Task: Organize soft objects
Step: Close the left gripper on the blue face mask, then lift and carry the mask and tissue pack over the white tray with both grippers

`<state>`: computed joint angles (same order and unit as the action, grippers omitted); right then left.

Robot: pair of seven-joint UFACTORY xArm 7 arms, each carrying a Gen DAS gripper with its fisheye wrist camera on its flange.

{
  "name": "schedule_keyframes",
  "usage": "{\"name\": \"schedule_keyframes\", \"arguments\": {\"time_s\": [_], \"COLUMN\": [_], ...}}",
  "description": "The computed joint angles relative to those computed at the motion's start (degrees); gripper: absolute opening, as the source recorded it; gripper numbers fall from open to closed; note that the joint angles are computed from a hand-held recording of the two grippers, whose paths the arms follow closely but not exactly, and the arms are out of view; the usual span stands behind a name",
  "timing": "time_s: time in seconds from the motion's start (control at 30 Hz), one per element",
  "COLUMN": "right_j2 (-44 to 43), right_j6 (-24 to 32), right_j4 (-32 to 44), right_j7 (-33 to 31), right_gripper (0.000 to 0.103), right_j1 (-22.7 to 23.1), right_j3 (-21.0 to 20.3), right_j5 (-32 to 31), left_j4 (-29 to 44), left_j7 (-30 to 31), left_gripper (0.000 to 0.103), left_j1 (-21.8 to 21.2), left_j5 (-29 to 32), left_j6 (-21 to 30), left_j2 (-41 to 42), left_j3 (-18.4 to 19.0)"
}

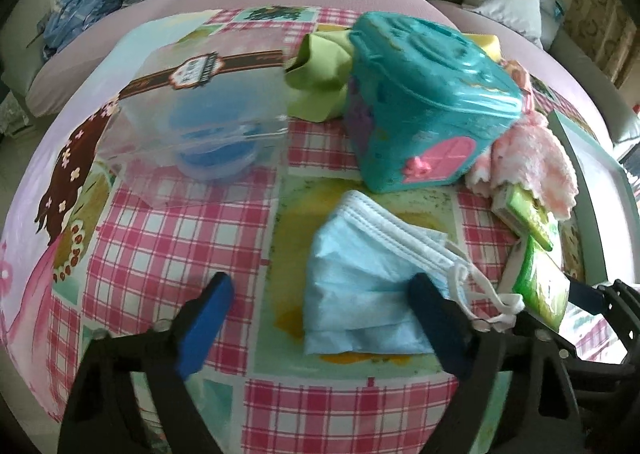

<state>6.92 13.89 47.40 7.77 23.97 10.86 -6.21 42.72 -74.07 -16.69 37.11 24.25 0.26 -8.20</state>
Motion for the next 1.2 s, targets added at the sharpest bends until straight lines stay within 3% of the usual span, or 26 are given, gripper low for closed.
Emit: {"name": "schedule_keyframes", "arguments": {"time_s": [0.03, 0.17, 0.4, 1.2], "right_j2": [0.4, 0.3, 0.0, -3.3], "right_j6": [-0.1, 0.2, 0.4, 1.4], "right_j4": [0.3, 0.3, 0.0, -2.7], "right_j7": [-0.5, -0.5, -2.9, -16.8], "right_gripper": [0.062, 0.062, 0.062, 0.06], "right_j1": [-0.3, -0.3, -1.6, -5.3], "right_j3": [0.0, -0.1, 0.3, 0.7], "right_j5": [0.4, 0.6, 3.6, 19.0], "left_j4": [0.2, 0.4, 0.1, -2.7], "left_j7": [-0.5, -0.3, -1.4, -4.5], "left_gripper": [0.077, 0.043, 0.028, 0.013], "left_j1": [-0.2, -0.7, -0.8, -0.5], "left_j5": [0.4, 0.8, 0.5, -1.6], "left_j6": [-0.3, -2.2, -2.6, 1.4], "left_j2": [0.1, 0.3, 0.0, -5.7], "left_j3": [-0.2, -0.4, 0.0, -3.4]}}
